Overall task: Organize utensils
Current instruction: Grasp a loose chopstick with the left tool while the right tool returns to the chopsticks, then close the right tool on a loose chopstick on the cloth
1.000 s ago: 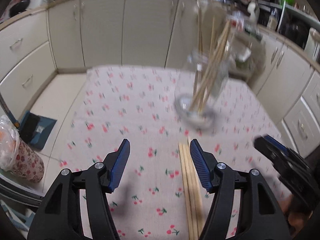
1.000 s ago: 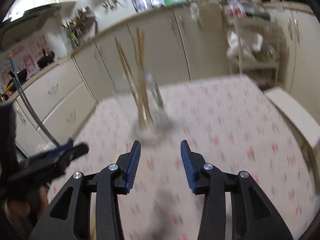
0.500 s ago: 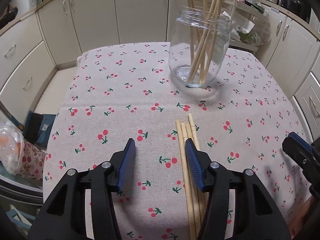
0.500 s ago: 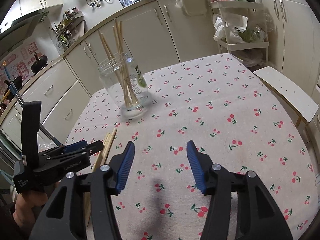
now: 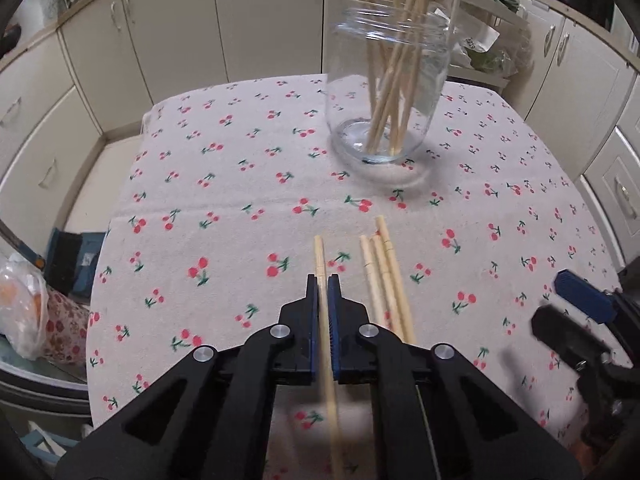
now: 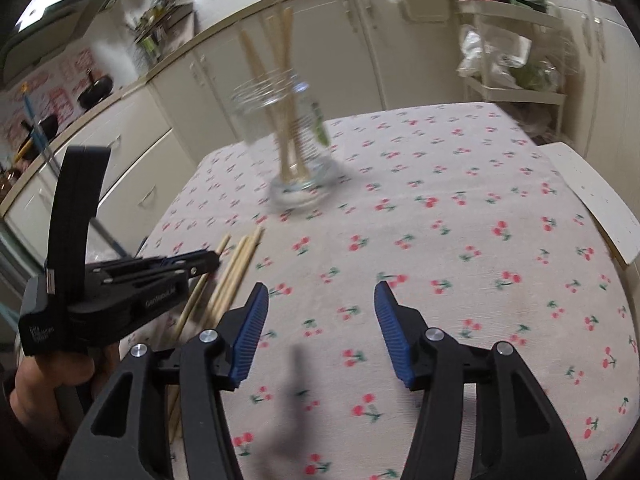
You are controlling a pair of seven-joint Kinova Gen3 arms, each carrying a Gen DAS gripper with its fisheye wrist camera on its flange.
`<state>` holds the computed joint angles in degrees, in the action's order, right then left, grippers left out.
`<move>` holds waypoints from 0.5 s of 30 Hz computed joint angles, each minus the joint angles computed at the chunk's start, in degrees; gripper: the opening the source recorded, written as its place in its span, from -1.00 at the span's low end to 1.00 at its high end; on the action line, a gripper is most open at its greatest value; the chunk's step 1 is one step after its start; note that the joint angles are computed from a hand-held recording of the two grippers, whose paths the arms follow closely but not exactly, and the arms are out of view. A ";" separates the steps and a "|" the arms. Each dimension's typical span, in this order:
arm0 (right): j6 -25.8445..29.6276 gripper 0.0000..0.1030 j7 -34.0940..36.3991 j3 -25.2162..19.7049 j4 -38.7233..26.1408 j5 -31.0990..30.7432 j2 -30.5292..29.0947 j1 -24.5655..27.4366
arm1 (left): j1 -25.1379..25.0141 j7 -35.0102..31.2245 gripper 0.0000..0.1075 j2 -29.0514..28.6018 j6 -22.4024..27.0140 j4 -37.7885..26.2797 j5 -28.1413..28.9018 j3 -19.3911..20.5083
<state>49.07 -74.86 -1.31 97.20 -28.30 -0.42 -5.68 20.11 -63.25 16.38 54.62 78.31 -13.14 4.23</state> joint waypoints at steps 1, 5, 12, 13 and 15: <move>0.63 0.05 -0.15 -0.36 -0.67 0.23 0.49 -0.40 | -0.95 -0.86 -0.91 -0.39 -0.65 0.59 1.34 0.20; 2.05 -0.04 -2.01 -2.42 -4.42 3.65 3.32 -2.81 | -4.44 -4.51 -0.91 -1.71 -3.36 2.81 6.63 0.83; 5.20 -0.26 -5.79 -4.11 -10.08 8.63 8.82 -5.09 | -5.91 -6.10 -0.90 -2.60 -5.86 4.86 9.49 0.88; 4.72 -0.26 -5.78 -4.28 -10.09 9.15 8.93 -5.29 | -6.02 -6.31 -0.90 -2.67 -6.13 5.07 9.71 0.89; 4.86 -0.26 -5.71 -4.49 -10.57 9.44 9.36 -5.35 | -6.16 -6.56 -0.90 -2.67 -6.39 5.17 10.01 0.88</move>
